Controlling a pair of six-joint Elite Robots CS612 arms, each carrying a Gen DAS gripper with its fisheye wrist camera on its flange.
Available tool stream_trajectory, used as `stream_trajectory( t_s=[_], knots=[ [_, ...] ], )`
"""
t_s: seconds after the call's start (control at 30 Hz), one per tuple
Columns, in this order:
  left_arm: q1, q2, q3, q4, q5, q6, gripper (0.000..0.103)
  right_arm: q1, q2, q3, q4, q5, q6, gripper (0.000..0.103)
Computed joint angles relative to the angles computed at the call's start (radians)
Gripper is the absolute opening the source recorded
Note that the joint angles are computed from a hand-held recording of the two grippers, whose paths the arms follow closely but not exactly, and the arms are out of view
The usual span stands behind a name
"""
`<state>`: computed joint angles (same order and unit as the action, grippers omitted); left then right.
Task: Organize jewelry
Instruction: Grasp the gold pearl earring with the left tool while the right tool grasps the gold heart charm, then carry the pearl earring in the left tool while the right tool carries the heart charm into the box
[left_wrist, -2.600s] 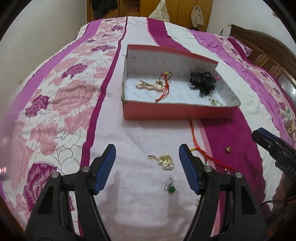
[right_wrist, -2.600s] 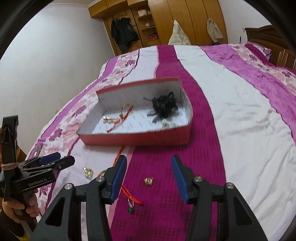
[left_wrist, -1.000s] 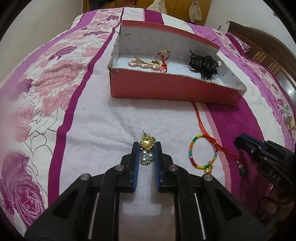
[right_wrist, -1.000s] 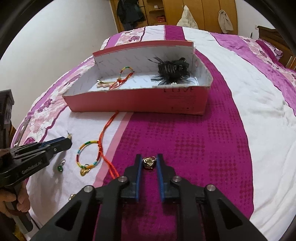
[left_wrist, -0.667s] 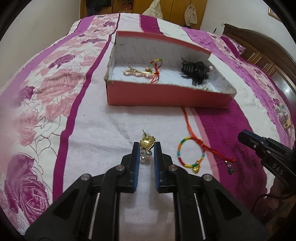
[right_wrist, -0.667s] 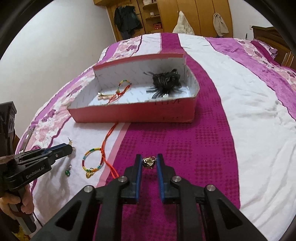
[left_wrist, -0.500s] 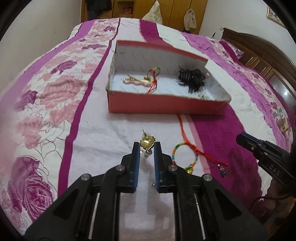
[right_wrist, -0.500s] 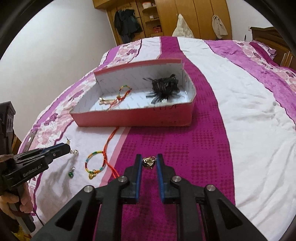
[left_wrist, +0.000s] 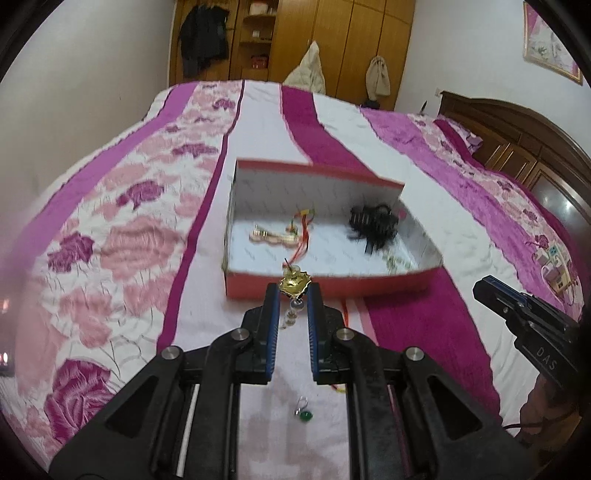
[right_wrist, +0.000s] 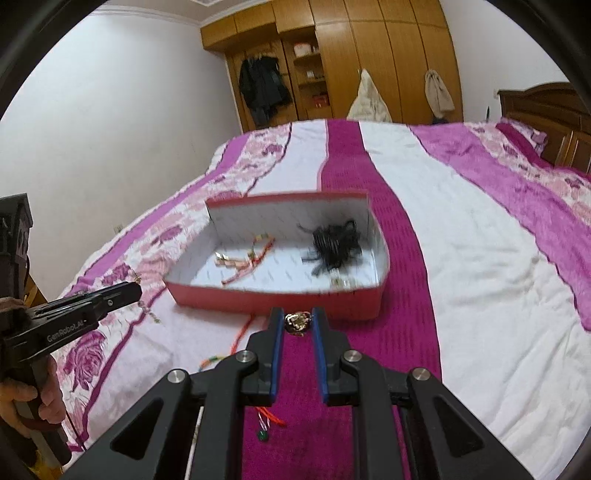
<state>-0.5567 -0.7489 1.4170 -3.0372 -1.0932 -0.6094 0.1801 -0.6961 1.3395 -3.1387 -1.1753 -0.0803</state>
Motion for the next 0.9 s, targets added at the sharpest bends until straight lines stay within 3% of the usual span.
stream_trajectory(
  t_s=[0.2, 0.53, 0.9],
  knots=[
    [-0.001, 0.002, -0.009, -0.083, 0.035, 0.048, 0.006, 0.004, 0.003, -0.016, -0.068, 0.011, 0.005, 0.017],
    [0.003, 0.021, -0.062, -0.126, 0.108, 0.126, 0.006, 0.008, 0.017, -0.070, -0.109, 0.016, 0.005, 0.017],
    [0.021, 0.051, -0.115, -0.122, 0.122, 0.124, 0.006, 0.011, 0.061, -0.159, -0.100, -0.018, 0.018, 0.017]
  ],
)
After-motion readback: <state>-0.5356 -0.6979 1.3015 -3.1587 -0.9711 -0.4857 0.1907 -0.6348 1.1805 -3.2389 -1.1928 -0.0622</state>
